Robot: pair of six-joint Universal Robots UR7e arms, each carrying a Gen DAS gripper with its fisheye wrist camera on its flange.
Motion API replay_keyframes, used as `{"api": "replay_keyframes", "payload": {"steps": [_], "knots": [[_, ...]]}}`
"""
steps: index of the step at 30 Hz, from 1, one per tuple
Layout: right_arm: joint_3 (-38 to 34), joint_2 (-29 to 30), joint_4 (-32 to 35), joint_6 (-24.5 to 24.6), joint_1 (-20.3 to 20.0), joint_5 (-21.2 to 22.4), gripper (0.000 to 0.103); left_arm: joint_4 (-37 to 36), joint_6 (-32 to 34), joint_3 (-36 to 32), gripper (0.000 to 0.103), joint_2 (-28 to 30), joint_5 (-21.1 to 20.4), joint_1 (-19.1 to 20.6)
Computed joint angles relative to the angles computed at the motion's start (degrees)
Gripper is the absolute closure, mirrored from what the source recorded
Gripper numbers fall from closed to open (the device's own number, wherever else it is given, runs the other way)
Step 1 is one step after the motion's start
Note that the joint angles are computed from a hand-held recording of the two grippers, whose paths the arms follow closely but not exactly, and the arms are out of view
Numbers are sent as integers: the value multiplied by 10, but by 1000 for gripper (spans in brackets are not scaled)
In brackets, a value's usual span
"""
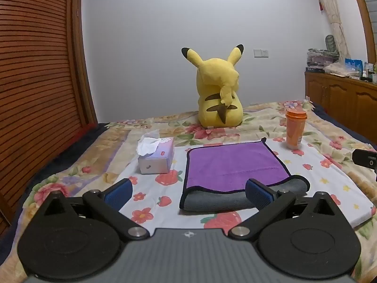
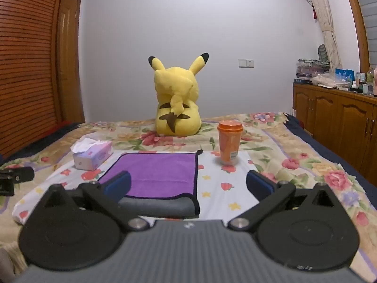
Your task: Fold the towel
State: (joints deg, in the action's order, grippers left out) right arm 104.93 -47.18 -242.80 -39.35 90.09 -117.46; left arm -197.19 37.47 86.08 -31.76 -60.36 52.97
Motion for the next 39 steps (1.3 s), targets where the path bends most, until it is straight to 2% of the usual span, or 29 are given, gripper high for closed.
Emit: {"api": "replay_keyframes", "payload": {"steps": [12,39], "knots": [[11,-6,-2,3,-10,8,0,16,-11,0,4,-3,4,-1],[6,-5,3,5,-5,0,0,16,-12,0,4,-4,4,0]]}}
